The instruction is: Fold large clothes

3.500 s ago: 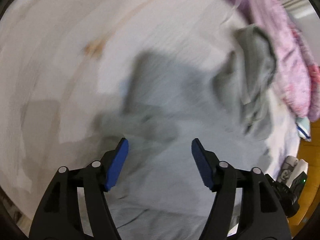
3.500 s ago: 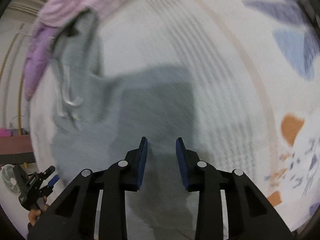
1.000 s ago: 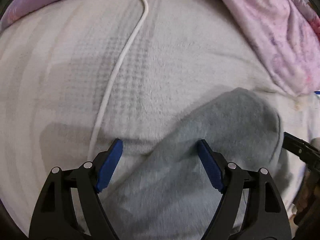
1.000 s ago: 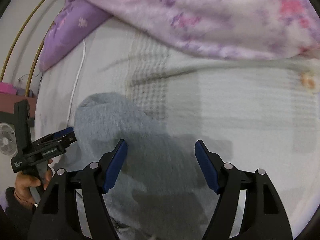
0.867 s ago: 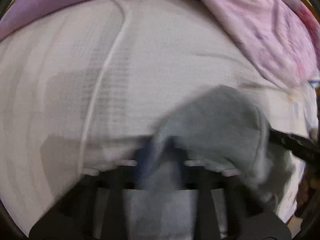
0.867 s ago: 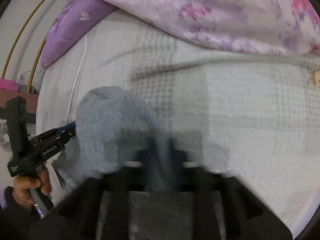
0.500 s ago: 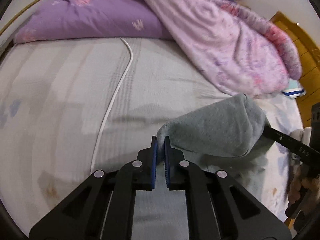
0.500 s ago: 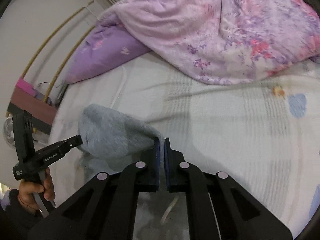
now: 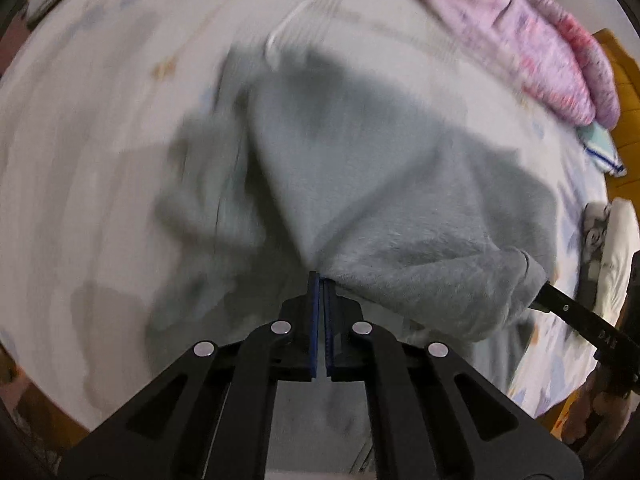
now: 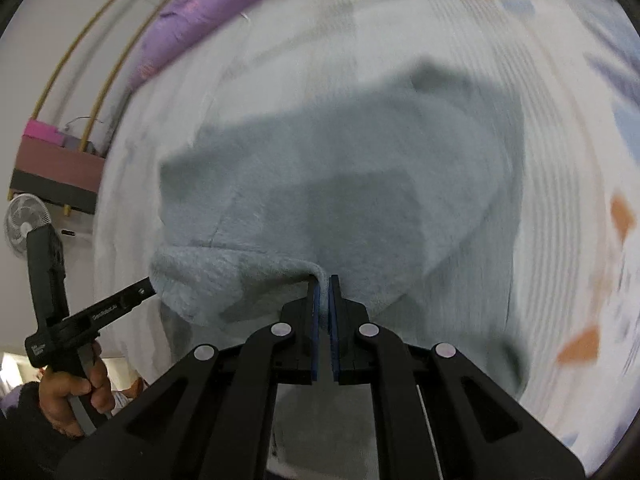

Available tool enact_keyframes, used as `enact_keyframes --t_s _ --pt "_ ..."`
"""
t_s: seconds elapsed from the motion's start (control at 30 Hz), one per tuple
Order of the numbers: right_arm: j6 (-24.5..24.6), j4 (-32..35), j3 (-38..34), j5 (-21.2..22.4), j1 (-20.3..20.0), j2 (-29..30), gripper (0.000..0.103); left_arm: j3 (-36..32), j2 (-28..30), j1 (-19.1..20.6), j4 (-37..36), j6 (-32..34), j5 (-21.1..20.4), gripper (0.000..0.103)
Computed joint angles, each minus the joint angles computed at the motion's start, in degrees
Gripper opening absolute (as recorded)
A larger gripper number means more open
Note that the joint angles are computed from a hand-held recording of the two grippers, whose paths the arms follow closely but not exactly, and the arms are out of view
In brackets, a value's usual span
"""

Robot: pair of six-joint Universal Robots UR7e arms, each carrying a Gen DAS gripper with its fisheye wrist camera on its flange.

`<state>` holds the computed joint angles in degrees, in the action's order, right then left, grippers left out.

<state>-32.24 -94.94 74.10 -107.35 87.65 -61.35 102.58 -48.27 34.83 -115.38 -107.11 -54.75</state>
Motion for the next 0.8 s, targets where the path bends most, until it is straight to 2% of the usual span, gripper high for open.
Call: enact_keyframes --t_s 0.17,0.2,0.3,0.4,0.43,0.5,0.57,0.6,0.67,0.73,0.77,0.8 --pt "3.2 0.0 3.4 -1.3 -2.4 -2.0 0.004 2.8 1.6 -1.3 -2.8 -3.1 -6.2 0.0" --pt "3.9 0.6 3.1 -1.1 -2.4 -1.6 0.004 3.3 1.5 -1.7 -3.5 -4.4 -6.3 0.0" --pt "5.4 1.8 1.9 -2.3 -1.5 -1.0 0.009 5.9 0.1 -3.1 -8.8 -7.0 -3.4 0.001" --pt "6.7 4.1 0.7 -2.4 -0.8 -1.6 0.019 6.5 -1.2 -4.4 -11.9 -7.9 0.7 0.018" --pt "7.1 4.8 0.4 -2.4 -0.6 -2.0 0.022 6.4 -1.4 -4.9 -12.5 -8.0 2.8 0.019" --pt "7.6 5.6 -0.6 -0.1 -0.3 -2.8 0.027 5.7 -1.3 -5.8 -13.7 -7.2 7.0 0.021" --pt "7.3 5.4 -1.1 3.1 0.0 -3.0 0.027 4.5 -0.5 -5.6 -15.3 -4.3 9.3 0.03" --pt "6.9 4.1 -0.6 3.3 0.3 -2.8 0.027 3.0 0.3 -4.5 -14.9 -2.5 8.8 0.034" --pt "5.9 0.7 0.7 2.8 0.9 -2.0 0.025 1.2 3.2 -1.9 -18.9 3.0 6.4 0.034" --pt "7.7 -2.2 1.7 0.7 0.8 0.0 0.02 -0.5 5.4 0.4 -18.1 6.0 2.8 0.034" --pt "9.4 -2.2 2.1 -2.9 0.8 1.3 0.01 -1.6 6.8 1.6 -16.8 6.5 0.0 0.034" --pt "11.4 -1.7 2.2 -5.9 0.7 2.2 0.007 -2.1 8.0 2.3 -15.6 5.5 -2.5 0.033"
